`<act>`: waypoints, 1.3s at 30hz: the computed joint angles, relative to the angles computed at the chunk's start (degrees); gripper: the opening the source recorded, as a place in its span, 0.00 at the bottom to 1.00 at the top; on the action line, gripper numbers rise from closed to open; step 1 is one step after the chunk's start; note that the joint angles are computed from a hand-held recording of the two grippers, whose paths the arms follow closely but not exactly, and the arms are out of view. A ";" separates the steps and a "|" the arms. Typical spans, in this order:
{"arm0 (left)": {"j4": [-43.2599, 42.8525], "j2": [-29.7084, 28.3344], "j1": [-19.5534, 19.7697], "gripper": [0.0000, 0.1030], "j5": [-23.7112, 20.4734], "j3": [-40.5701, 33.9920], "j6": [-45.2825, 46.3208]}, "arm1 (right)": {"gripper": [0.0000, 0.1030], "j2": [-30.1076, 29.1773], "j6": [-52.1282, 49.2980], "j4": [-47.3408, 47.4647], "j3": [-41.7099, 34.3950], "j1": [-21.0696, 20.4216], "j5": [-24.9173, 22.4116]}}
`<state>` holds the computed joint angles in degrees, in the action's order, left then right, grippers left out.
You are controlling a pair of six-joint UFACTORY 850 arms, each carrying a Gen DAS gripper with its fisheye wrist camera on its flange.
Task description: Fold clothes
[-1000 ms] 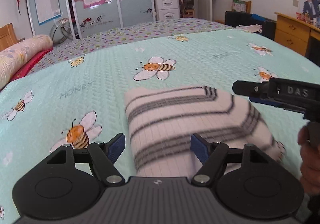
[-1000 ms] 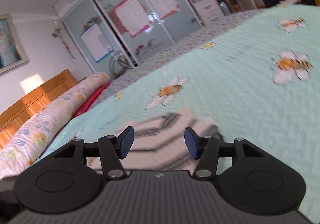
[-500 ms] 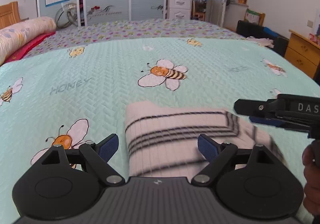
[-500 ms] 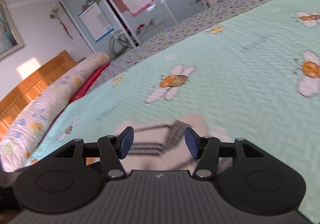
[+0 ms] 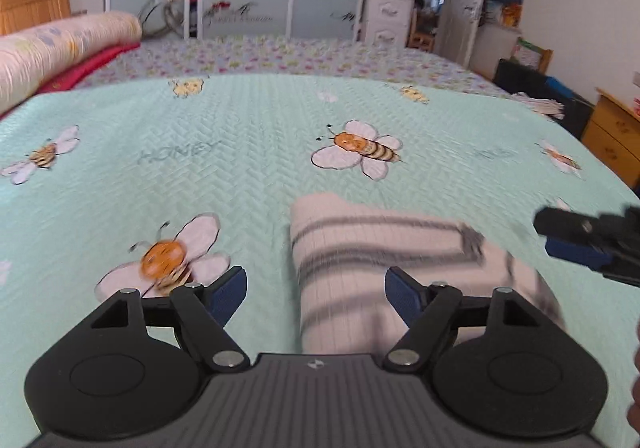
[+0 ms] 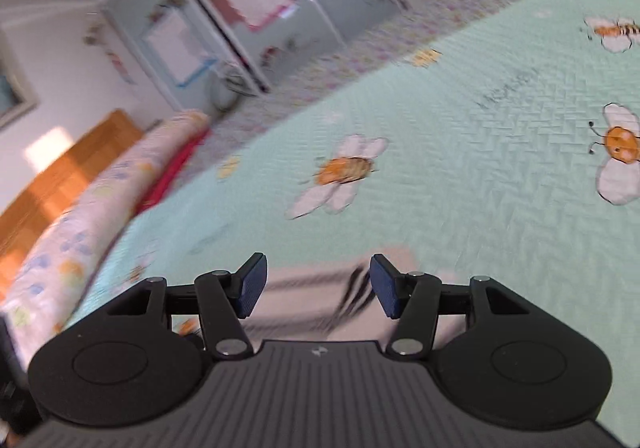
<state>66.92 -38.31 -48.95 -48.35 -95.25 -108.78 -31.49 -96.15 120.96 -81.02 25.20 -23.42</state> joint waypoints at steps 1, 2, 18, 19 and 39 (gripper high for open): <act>0.89 0.97 -1.44 0.77 -0.92 1.88 -1.24 | 0.57 3.04 -4.27 3.02 4.54 0.33 -1.48; 1.33 1.60 -2.76 0.77 -1.62 3.40 -2.04 | 0.57 4.86 -6.57 4.14 7.76 0.79 -2.03; -6.71 1.70 -9.75 0.78 -1.01 8.74 5.42 | 0.62 16.94 -30.36 24.63 27.81 6.94 4.27; -6.59 2.39 -9.99 0.78 -0.90 9.51 4.72 | 0.52 16.92 -31.76 28.04 28.43 6.86 4.79; -4.67 9.05 -9.62 0.77 5.72 17.16 -12.65 | 0.57 22.43 -32.99 40.88 35.86 6.39 -0.83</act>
